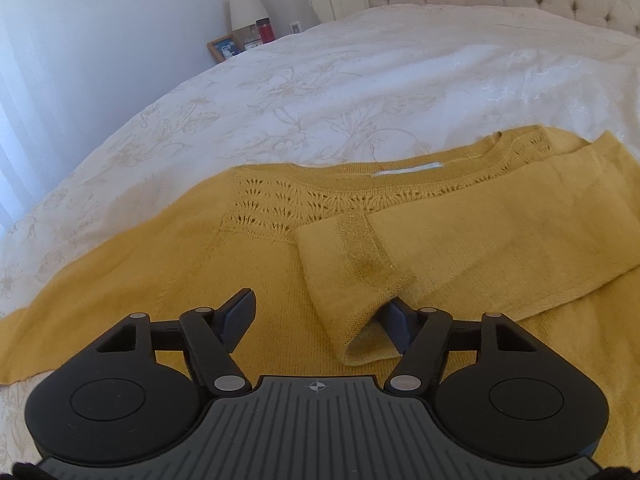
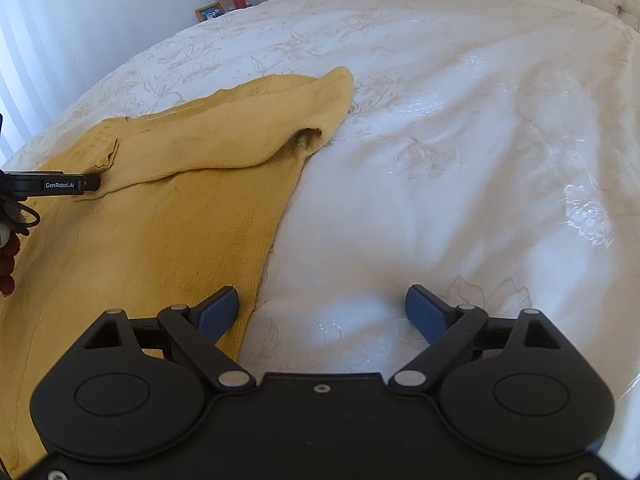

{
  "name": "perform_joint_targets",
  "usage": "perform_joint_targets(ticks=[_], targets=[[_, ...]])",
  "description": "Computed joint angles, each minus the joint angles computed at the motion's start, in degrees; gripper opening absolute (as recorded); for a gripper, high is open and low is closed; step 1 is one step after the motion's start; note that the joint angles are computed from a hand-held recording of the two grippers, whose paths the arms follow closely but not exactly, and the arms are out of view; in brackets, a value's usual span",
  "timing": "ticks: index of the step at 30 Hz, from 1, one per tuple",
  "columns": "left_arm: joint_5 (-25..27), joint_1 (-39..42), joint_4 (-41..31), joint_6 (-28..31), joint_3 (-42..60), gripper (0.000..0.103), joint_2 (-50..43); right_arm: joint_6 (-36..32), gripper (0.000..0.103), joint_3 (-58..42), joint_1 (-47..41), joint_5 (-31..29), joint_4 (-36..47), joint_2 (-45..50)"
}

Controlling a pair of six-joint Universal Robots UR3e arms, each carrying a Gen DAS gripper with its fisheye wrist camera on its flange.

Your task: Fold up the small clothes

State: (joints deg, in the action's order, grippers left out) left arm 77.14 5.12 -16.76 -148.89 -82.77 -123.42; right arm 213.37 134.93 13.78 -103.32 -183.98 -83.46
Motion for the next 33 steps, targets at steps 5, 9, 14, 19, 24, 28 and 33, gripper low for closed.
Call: perform_joint_targets(ticks=[5, 9, 14, 19, 24, 28, 33], targets=[[-11.4, 4.0, -9.2, -2.5, 5.3, 0.026, -1.4, 0.2, 0.094, -0.4, 0.5, -0.6, 0.0, 0.5], [-11.1, 4.6, -6.9, -4.6, 5.1, 0.012, -1.6, 0.2, 0.094, -0.5, 0.3, -0.3, 0.0, 0.6], [-12.2, 6.2, -5.2, -3.9, 6.9, 0.004, -2.0, 0.4, 0.094, -0.7, 0.4, -0.4, 0.1, 0.7], [-12.2, 7.5, -5.1, -4.7, 9.7, 0.004, -3.1, 0.2, 0.095, -0.7, 0.4, -0.5, 0.1, 0.8], [-10.2, 7.9, -6.8, -4.5, 11.0, 0.004, -4.1, 0.0, 0.096, -0.9, 0.6, -0.8, 0.2, 1.1], [-6.7, 7.3, -9.3, -3.9, 12.0, 0.006, -5.4, 0.1, 0.096, -1.0, 0.6, -0.9, 0.1, 1.2], [-4.6, 7.2, -9.6, -3.3, 13.0, 0.014, -7.0, 0.2, 0.097, -1.1, 0.7, -0.9, 0.2, 1.2]])
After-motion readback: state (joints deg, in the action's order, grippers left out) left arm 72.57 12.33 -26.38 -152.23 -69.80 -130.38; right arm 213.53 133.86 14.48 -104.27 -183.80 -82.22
